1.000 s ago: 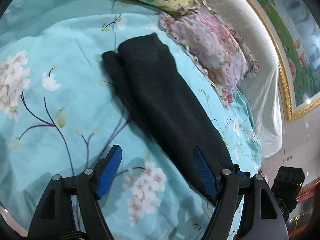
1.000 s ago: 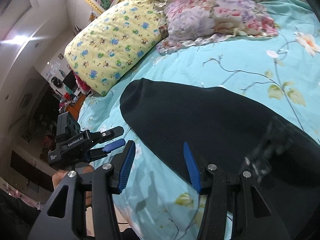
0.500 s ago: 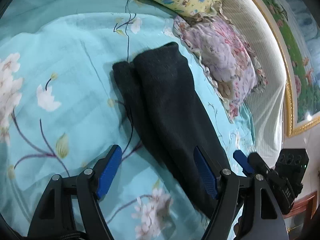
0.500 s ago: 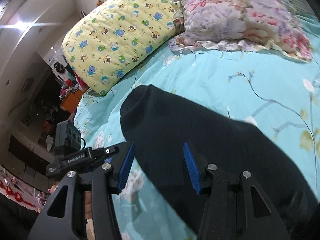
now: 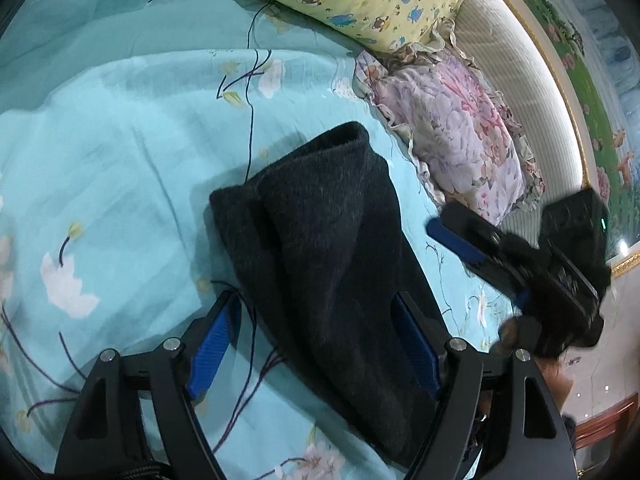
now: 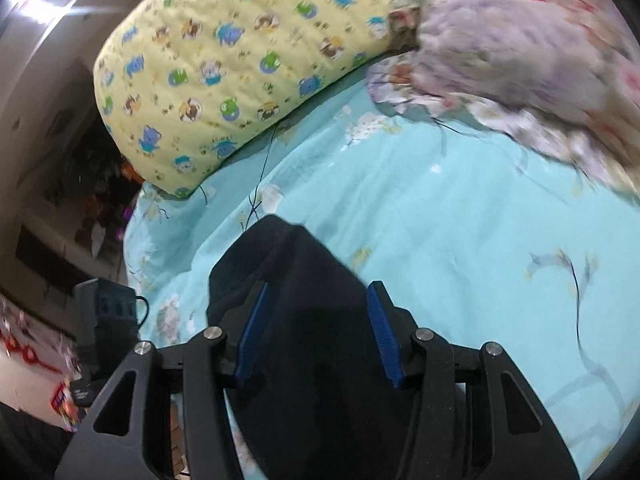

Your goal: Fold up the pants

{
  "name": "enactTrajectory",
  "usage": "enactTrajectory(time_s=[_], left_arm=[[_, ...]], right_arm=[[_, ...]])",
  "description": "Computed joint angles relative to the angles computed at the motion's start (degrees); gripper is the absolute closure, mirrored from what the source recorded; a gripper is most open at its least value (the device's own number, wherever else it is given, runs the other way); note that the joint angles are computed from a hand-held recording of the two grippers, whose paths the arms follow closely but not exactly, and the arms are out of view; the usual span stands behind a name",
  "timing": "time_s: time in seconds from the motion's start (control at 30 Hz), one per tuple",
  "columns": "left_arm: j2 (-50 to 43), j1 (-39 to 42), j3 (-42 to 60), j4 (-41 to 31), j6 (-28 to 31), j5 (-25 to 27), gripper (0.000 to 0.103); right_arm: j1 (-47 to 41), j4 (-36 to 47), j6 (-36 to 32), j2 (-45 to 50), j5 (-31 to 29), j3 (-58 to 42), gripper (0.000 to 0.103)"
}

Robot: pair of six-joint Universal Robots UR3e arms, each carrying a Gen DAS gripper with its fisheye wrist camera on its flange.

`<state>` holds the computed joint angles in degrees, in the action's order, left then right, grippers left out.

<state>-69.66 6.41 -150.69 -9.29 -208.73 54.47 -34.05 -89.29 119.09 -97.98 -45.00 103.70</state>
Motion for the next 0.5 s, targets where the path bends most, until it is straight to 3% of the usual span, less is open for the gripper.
enactTrajectory(time_s=[0.3,0.5], left_arm=[[-3.59,0.19,0.11,4.74,0.26,0.12,0.03],[-5.15,0.45,-0.03,6.64,0.26,1.63,0.049]], right_arm=[[12.13,-7.63,7.58,13.59,-6.25,-10.01,0.051],[14.42,-8.96,9.27,16.97,-7.11,-11.62,0.053]])
